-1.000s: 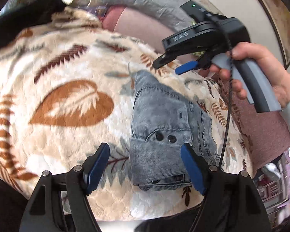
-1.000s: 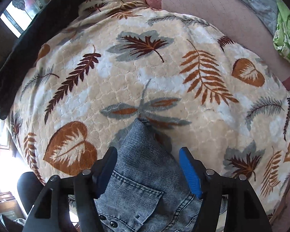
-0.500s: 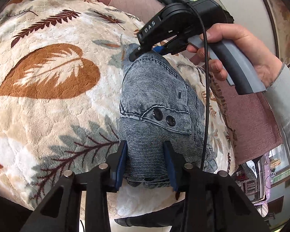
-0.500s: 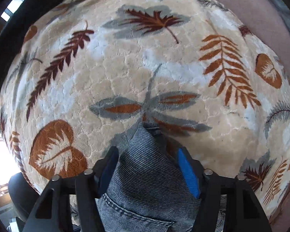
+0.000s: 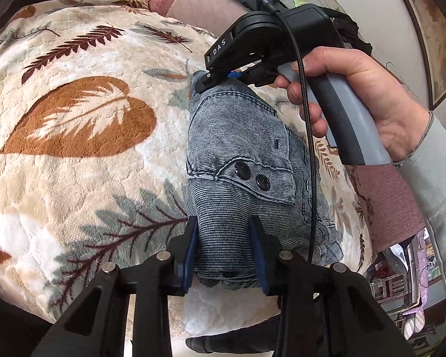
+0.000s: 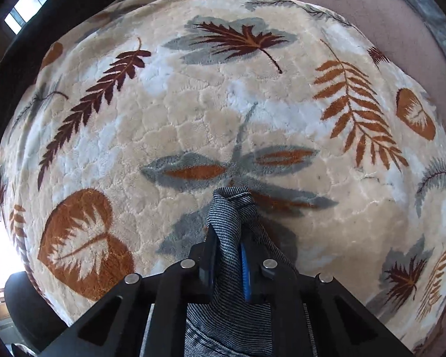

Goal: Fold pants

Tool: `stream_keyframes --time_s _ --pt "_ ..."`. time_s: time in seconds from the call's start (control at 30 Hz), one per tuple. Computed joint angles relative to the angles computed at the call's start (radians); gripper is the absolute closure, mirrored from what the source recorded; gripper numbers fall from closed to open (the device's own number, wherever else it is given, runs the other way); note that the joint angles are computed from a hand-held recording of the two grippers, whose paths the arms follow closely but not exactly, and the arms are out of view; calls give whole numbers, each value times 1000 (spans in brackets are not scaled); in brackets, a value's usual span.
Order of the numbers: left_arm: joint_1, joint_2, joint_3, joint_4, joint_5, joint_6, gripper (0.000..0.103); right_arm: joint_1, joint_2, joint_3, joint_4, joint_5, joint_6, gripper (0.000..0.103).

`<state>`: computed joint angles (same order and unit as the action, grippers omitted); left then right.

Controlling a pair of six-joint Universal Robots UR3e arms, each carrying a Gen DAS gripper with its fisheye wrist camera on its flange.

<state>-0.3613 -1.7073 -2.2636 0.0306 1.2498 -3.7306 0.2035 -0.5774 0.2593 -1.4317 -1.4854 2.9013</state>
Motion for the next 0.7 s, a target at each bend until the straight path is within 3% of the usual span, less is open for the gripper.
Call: stream_keyframes --time_s 0.07,0.17,0.23,0.4,0.43,0.53,0.63,0.7 --pt "-4 6 -5 -4 4 -1 68 -30 -43 58 -19 48 10 81" --pt "-5 9 -15 11 3 -15 65 -83 -209 287 -145 98 17 71" --pt "-5 9 -18 17 7 -13 62 -133 -351 466 -202 160 14 70" --pt "-8 5 -20 17 14 -8 60 -240 -565 765 -174 338 -43 70" --pt "-9 8 -18 11 14 -12 59 -248 -586 831 -198 347 -45 70" --pt "1 38 -10 -40 4 -9 57 -229 -547 943 -290 220 2 70" --pt "21 139 -21 -106 6 4 57 -303 -617 1030 -303 348 -26 70" --pt "20 204 -9 -140 32 17 56 -336 -677 1048 -304 365 -67 69"
